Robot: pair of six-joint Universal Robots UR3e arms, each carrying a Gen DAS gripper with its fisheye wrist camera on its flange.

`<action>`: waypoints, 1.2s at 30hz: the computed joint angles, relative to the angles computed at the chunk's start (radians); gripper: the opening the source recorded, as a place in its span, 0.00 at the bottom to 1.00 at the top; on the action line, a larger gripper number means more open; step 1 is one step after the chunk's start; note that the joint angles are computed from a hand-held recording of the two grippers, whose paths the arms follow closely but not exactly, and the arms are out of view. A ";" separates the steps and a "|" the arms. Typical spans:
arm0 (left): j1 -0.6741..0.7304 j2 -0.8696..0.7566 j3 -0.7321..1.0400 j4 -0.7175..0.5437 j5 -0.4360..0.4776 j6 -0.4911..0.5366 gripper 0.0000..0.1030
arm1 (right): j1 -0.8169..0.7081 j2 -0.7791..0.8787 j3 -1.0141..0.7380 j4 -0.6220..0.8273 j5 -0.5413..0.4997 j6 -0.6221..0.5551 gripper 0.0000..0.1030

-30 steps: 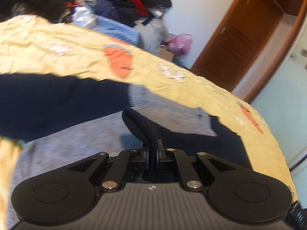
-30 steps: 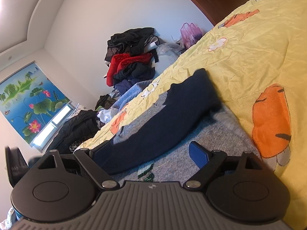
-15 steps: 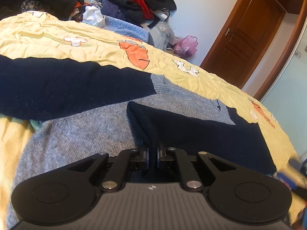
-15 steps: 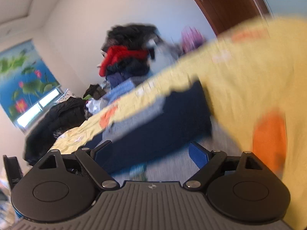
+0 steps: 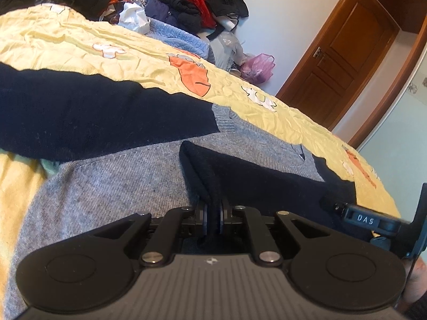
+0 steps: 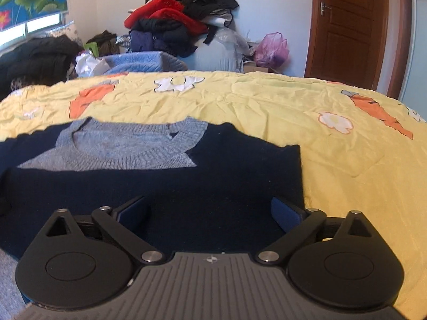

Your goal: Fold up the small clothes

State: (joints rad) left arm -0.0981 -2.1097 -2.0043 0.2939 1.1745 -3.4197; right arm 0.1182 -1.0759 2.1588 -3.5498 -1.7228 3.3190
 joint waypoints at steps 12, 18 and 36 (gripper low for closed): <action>0.370 0.362 -0.444 0.183 -0.074 0.099 0.70 | 0.002 -0.002 -0.010 0.016 -0.015 0.000 1.00; 0.860 0.432 -0.450 0.037 -0.209 -0.055 0.72 | 0.007 0.001 -0.016 0.019 -0.020 0.002 1.00; 0.872 0.105 -0.071 -0.136 -0.136 -0.165 0.10 | -0.002 -0.002 -0.004 0.001 -0.001 0.014 1.00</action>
State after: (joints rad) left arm 0.7741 -2.0045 -2.0755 0.1575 1.0383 -3.5845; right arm 0.1163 -1.0783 2.1550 -3.5489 -1.7233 3.3325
